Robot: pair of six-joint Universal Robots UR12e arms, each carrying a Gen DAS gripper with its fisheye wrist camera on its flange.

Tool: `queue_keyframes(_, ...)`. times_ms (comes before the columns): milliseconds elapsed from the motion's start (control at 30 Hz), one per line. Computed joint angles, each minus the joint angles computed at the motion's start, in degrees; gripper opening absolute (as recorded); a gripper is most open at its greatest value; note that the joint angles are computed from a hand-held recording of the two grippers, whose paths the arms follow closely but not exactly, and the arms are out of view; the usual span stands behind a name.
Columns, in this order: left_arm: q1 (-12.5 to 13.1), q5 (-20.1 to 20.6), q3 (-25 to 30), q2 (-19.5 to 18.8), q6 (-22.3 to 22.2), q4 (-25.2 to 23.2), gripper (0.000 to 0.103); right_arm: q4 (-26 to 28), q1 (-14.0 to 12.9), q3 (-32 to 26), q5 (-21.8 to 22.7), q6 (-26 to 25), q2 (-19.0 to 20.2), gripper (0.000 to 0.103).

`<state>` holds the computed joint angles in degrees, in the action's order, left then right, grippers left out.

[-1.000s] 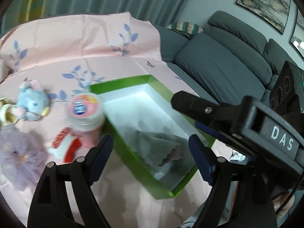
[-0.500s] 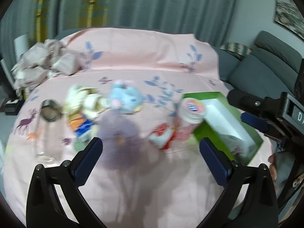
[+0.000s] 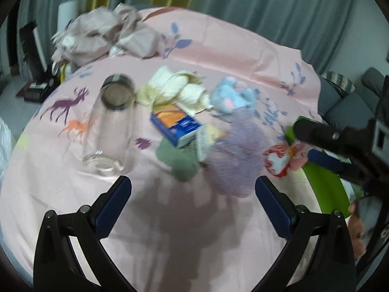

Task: Organize soft objects
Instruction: 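Grasp the lavender mesh bath puff with the right gripper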

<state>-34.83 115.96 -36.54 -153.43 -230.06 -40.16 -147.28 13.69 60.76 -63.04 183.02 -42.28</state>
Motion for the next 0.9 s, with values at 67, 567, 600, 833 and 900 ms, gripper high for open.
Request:
queue_keyframes(67,0.29,-1.05,-1.26,0.57,-0.92,0.81,0.101,2.37,0.68,-1.97,-1.23,-0.59,1.38,0.095)
queue_keyframes(567,0.88,-2.25,-4.84,2.24,-4.4,1.56,0.1,10.48,1.92,-9.32,-4.23,-3.11,7.04,0.045)
queue_keyframes(600,0.88,-2.22,-4.89,2.27,-4.37,1.59,0.1,9.77,2.02,-8.49,-5.53,-3.83,6.44,0.035)
queue_keyframes(833,0.76,-1.18,-5.87,2.9,-4.91,1.57,0.1,11.55,1.5,-3.73,-3.54,-9.87,2.07,0.028)
queue_keyframes(900,0.73,-1.0,-6.46,3.21,-5.12,2.08,0.1,11.98,1.75,-1.96,-4.16,-12.99,0.52,0.028)
